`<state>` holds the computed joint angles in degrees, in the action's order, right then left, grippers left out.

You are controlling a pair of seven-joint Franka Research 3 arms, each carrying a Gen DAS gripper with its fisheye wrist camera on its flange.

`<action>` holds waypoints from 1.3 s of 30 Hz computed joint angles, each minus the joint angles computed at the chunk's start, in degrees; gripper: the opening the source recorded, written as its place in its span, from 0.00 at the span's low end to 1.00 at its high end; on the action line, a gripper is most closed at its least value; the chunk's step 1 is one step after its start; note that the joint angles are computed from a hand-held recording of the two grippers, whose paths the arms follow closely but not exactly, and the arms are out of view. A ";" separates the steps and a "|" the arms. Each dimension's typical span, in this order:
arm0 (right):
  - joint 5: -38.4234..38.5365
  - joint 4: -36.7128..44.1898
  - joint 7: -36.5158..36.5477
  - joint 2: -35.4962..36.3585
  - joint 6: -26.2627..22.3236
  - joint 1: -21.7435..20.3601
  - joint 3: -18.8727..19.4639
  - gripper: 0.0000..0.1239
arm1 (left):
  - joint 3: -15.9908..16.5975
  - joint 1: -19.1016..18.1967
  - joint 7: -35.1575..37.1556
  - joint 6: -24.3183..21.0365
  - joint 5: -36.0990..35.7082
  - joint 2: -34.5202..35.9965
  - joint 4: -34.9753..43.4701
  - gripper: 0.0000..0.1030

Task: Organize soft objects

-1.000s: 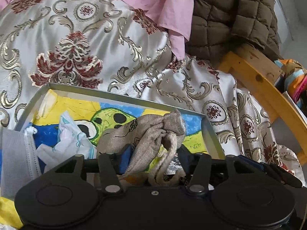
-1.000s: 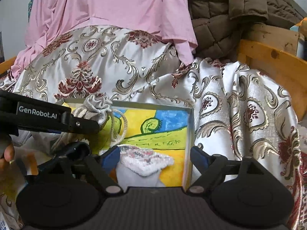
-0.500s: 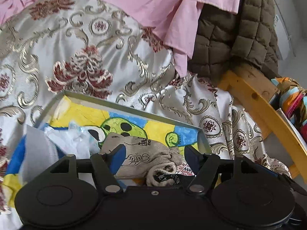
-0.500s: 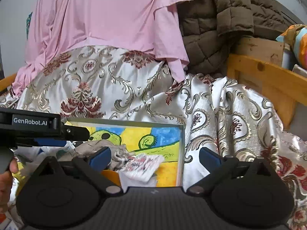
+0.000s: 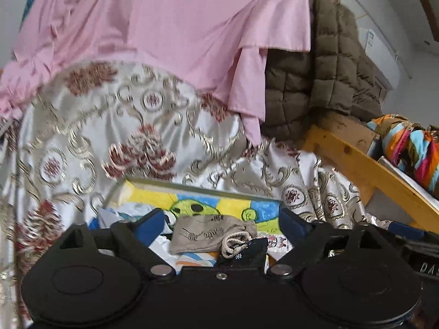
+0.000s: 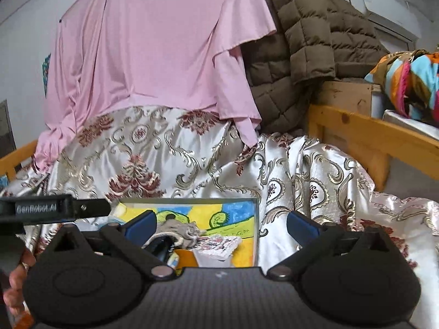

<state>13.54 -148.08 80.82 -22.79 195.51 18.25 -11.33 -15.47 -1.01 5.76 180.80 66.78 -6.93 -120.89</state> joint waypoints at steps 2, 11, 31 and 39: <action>0.65 -1.11 -0.35 -2.20 -0.40 -1.98 2.28 0.83 | -1.48 1.90 -6.35 0.01 6.31 -2.53 -0.62 0.95; 4.12 -5.59 -1.29 -12.05 -2.84 -7.54 9.90 0.83 | -3.10 5.21 -12.42 2.37 10.98 -13.43 -6.20 0.99; 5.89 -17.90 1.82 -32.70 -0.06 -9.08 18.96 0.83 | -0.33 4.29 -1.40 5.84 -1.24 -36.31 -24.96 0.99; 6.74 -21.00 6.71 -40.63 -5.32 -13.42 24.73 0.83 | 1.86 -0.67 4.90 1.96 -6.51 -43.85 -31.46 0.99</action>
